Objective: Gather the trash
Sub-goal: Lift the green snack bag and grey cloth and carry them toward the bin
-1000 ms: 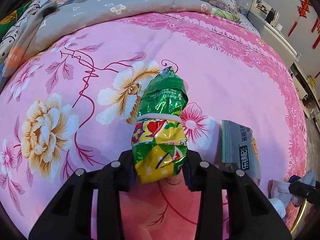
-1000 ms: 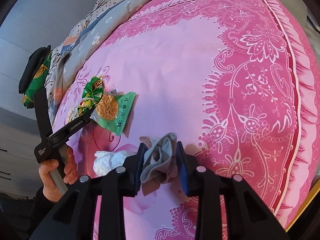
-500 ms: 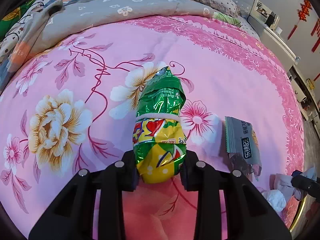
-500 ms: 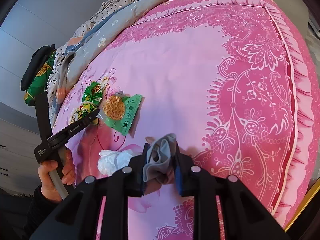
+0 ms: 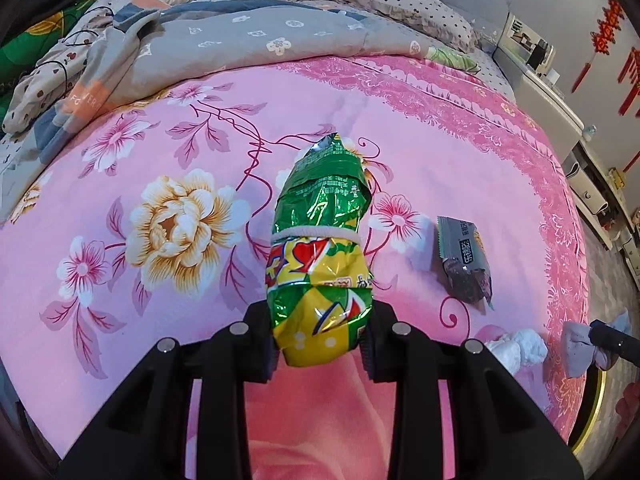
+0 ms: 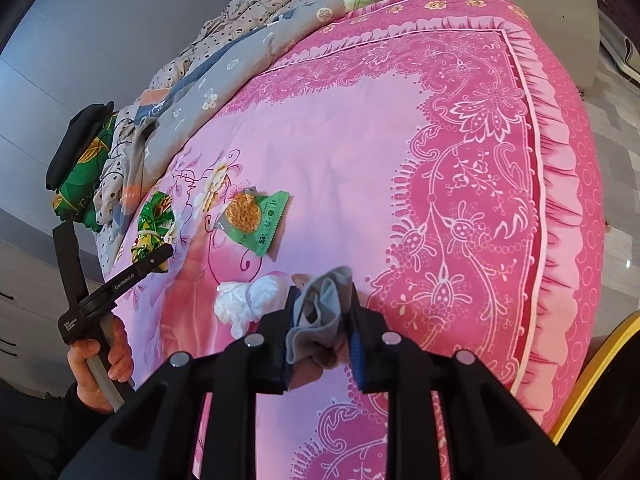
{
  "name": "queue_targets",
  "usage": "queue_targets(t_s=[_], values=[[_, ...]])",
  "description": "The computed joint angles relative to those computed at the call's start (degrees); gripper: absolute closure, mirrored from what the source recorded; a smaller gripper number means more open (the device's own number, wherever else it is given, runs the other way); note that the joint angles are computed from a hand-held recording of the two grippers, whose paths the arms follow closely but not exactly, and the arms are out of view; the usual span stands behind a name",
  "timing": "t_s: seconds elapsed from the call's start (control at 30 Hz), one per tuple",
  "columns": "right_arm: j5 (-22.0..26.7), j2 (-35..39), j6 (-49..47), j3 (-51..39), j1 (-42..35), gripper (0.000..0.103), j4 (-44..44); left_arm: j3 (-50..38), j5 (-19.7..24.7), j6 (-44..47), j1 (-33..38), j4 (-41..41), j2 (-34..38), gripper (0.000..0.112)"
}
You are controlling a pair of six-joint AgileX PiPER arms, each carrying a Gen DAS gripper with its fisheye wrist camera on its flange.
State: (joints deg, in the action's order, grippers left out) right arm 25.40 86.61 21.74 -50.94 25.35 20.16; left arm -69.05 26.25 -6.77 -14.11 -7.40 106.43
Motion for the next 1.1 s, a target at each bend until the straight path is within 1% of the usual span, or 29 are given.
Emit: queue_targets(t_s=[0.1, 0.23, 0.5, 0.6, 0.83, 0.93, 1.03, 1.1], values=[[0.7, -3.7, 5.1, 1.6, 0.9, 0.083, -4.5, 2.9, -0.3, -0.1, -0.4, 0.3, -3.5, 0.083], [2.0, -8.6, 10.7, 3.7, 1.9, 0.083, -9.0, 5.7, 0.2, 1.7, -0.8, -2.3, -7.7, 0.083], [5.9, -17.7, 20.6, 7.1, 4.0, 0.083, -17.4, 9.4, 2.1, -0.7, -5.0, -0.8, -15.0, 0.083], [7.5, -20.9, 22.7, 8.3, 4.2, 0.083, -18.7, 10.0, 3.4, -2.4, -6.9, 0.2, -17.0, 0.083], [12.1, -28.2, 28.4, 10.5, 5.3, 0.083, -23.1, 10.1, 5.7, -4.5, -11.8, -0.3, -20.6, 0.083], [14.1, -31.1, 29.7, 11.2, 5.5, 0.083, -24.2, 9.6, 6.7, -6.4, -14.9, 0.3, -21.6, 0.083], [16.3, -34.3, 31.2, 12.0, 5.6, 0.083, -25.6, 9.0, 7.4, -6.2, -17.3, -1.6, -22.0, 0.083], [17.6, -36.5, 31.6, 12.7, 5.3, 0.083, -25.9, 8.4, 7.7, -7.7, -19.6, -1.2, -22.0, 0.083]])
